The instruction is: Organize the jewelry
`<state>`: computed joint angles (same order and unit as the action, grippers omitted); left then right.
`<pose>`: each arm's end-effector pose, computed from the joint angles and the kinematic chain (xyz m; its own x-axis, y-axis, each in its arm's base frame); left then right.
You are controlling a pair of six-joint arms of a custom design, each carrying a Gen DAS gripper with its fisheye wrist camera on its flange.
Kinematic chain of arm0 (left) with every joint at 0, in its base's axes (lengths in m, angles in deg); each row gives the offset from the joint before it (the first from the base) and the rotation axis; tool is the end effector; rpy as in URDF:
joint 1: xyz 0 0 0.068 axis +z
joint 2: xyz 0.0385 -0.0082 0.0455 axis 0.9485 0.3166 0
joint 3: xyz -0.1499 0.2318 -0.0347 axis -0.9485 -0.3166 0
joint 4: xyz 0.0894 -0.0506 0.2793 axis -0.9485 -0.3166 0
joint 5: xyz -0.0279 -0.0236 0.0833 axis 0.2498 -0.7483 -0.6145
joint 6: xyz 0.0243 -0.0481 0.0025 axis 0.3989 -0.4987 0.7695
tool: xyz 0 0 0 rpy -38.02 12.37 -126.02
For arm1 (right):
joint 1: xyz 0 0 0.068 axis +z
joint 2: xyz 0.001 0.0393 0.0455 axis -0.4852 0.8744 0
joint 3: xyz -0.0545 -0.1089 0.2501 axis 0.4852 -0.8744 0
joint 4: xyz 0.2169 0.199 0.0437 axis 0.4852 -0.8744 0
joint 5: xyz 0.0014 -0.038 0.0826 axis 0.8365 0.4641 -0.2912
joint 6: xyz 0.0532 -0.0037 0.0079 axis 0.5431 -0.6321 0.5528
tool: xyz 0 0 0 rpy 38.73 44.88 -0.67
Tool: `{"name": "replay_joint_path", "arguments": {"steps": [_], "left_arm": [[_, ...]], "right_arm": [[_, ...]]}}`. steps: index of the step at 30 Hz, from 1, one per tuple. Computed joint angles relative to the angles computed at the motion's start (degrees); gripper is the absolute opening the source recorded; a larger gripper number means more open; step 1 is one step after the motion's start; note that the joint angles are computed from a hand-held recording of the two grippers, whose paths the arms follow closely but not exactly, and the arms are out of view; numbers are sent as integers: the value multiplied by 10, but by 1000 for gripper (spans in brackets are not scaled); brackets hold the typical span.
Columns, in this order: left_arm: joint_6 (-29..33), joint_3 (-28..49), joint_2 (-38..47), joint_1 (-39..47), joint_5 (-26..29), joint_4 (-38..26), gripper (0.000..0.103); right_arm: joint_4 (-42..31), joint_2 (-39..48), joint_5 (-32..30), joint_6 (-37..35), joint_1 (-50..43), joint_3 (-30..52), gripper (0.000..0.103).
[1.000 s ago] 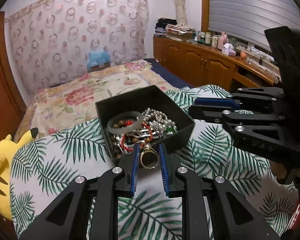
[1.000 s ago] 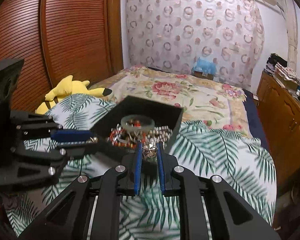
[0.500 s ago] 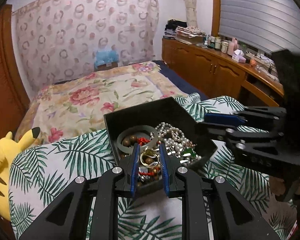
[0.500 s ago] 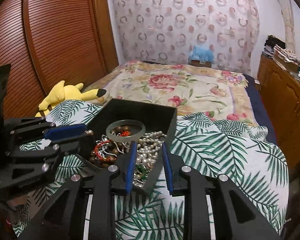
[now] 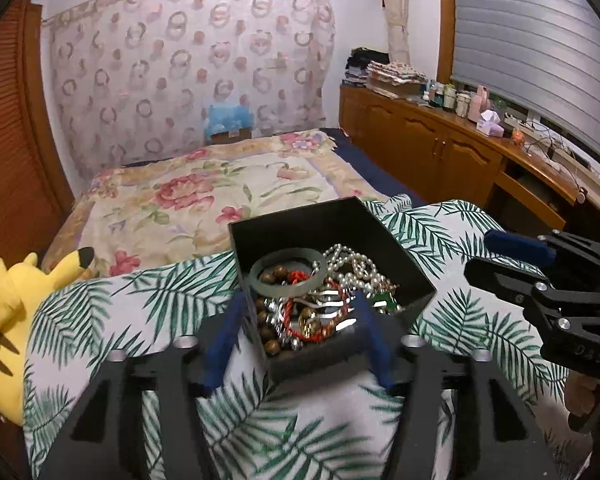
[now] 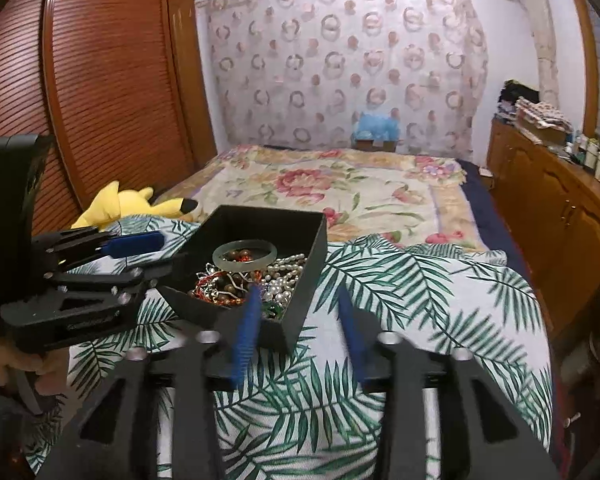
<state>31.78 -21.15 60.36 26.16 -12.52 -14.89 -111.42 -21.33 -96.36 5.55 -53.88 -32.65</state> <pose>0.1661 -0.1468 0.2202 -0.6187 0.1278 -0.7751 0.2055 0.9787 -0.0027 0.1821 -0.0583 0.2199 -0.5473 -0.1811 -0.8171 -0.4299 0.8985 0.0888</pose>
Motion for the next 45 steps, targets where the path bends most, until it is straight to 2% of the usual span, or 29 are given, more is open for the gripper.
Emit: {"name": "replay_joint_path", "arguments": {"steps": [1, 3, 7, 11, 12, 14, 19, 26, 31, 45], "left_arm": [[-5, -1, -12, -9, -3, -8, 65], [-23, -3, -36, -34, -24, -32, 77], [-60, 4, -70, -102, -90, -84, 86], [-103, 17, -81, -162, -153, -129, 93], [-114, 18, -85, -174, -164, -139, 95], [-143, 20, -94, -198, -187, -163, 95], [-251, 33, -96, -258, -247, -251, 95], [-416, 44, -94, -339, -302, -386, 95], [-492, 48, -82, -369, -313, -445, 95], [-552, 49, -78, -396, -323, -485, 95]], "right_arm": [[-9, -16, -6, -2, -9, -4, 53], [-27, -37, -16, -9, -28, -8, 55], [-57, -80, -39, -15, -69, -14, 67], [-96, -111, -62, -40, -111, -11, 71], [-105, -113, -69, -47, -120, -10, 72], [-125, -124, -88, -62, -148, -8, 88], [-189, -151, -136, -120, -216, -3, 100], [-277, -171, -176, -207, -290, 1, 100], [-329, -167, -195, -264, -319, 6, 100], [-349, -179, -196, -279, -328, 0, 100]]}}
